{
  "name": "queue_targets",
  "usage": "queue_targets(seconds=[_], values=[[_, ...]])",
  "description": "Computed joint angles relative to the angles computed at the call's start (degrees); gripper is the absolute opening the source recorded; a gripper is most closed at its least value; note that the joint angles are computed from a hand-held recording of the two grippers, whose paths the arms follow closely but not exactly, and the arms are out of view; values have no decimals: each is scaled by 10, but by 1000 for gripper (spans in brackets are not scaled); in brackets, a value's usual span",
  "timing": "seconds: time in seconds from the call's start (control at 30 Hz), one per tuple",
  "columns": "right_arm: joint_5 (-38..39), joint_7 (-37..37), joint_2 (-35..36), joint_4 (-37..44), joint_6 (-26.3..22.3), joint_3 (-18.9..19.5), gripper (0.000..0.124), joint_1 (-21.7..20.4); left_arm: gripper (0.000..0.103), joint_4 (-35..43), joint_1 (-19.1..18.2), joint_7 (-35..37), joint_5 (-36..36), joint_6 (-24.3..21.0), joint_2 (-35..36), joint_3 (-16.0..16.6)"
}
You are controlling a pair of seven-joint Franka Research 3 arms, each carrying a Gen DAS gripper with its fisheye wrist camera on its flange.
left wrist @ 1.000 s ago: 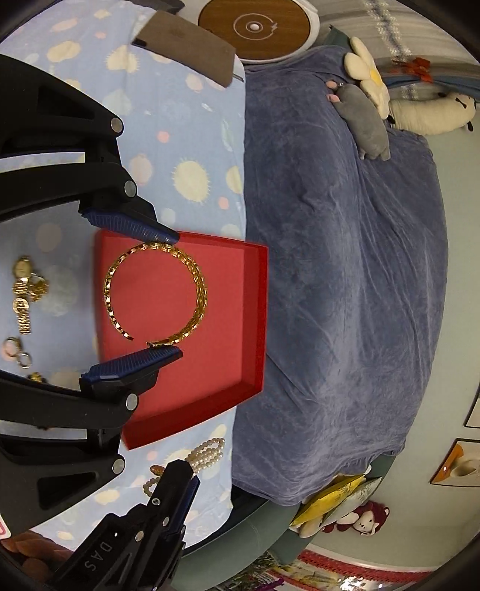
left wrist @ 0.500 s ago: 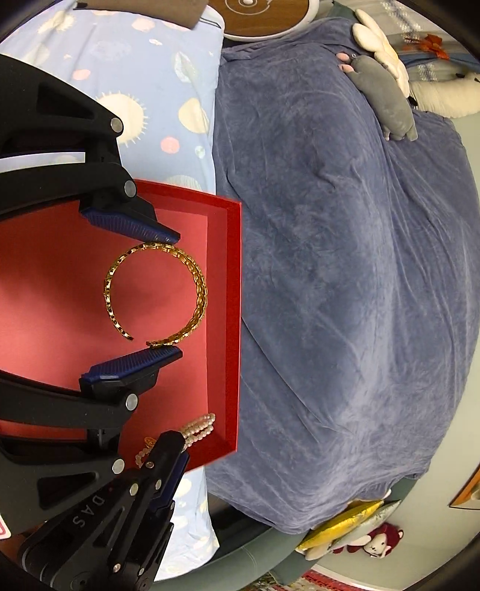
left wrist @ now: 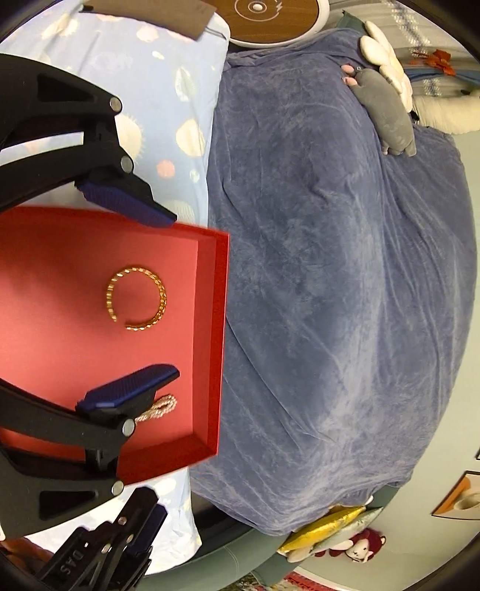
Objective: Organize jewelry
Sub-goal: 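Carry bangle and pearl bracelet into the red box and open both grippers, then withdraw both grippers from the red box back toward the jewelry, then grasp the silver watch on the dark beaded bracelet with the right gripper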
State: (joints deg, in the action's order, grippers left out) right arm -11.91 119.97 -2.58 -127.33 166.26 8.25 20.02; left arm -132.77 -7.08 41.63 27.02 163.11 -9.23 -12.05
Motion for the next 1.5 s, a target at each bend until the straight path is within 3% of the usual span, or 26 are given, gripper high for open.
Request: queue_targets(seconds=[0.13,0.3,0.53,0.6,0.77,0.93,1.17,1.4,1.5], values=[[53,-33,-101,-80,-1,11,44,10,76,-71,-18,23,-50,-6,-100,13],[64,-35,-221,-167,-17,64,54,-5,76,-156,-29,10,-66,-71,-243,-12],[136,-26,-319,-277,-16,94,55,19,76,-257,-89,-23,-110,-144,-374,-22],[139,-16,-324,-293,-27,109,55,14,76,-276,-106,-30,-120,-153,-385,-24],[152,-26,-332,-321,-37,104,55,36,76,-310,-121,-44,-113,-163,-399,-39],[169,-49,-310,-330,-20,92,55,63,76,-325,-135,-45,-109,-152,-382,-36],[149,-65,-254,-310,26,110,54,50,76,-329,-145,-44,-112,-156,-380,-30],[195,-144,-198,-290,47,49,54,107,76,-336,-154,-32,-119,-155,-380,-24],[231,-190,-186,-283,34,23,46,136,76,-340,-157,-24,-122,-158,-382,-22]])
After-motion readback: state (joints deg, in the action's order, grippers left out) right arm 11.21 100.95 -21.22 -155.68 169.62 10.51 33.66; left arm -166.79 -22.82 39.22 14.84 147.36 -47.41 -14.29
